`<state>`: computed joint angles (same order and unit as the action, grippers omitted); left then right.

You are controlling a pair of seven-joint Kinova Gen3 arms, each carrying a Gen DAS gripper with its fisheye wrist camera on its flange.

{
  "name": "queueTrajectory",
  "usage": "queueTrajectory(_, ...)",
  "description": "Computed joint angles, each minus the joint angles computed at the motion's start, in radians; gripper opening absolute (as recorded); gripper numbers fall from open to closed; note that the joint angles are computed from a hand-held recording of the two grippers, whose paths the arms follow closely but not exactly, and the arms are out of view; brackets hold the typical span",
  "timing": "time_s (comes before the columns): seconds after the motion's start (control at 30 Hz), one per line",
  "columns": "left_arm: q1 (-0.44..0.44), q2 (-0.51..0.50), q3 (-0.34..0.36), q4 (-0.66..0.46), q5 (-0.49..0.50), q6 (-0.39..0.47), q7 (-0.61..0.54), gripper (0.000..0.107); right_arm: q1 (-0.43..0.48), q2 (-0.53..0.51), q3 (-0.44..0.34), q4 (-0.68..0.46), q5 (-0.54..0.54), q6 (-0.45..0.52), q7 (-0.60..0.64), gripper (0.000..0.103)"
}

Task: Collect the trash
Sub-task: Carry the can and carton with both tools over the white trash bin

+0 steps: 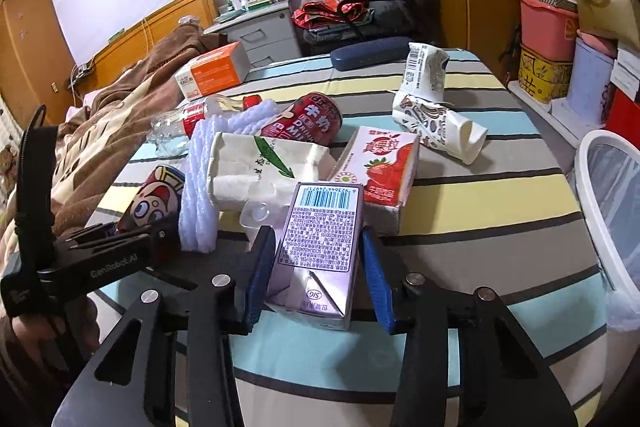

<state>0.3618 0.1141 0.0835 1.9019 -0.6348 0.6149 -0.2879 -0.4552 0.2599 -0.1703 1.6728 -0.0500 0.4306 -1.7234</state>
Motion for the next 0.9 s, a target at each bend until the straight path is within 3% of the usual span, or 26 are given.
queueTrajectory(0.53,0.045,-0.068,0.075,0.006,-0.12,0.053,0.155,0.054,0.087,-0.059,-0.023,0.064,-0.092,-0.079,0.07,0.044)
queueTrajectory(0.9,0.106,-0.016,0.104,-0.117,-0.148,0.067,0.118,0.054,0.189,-0.118,-0.022,0.111,-0.185,-0.121,0.179,0.044)
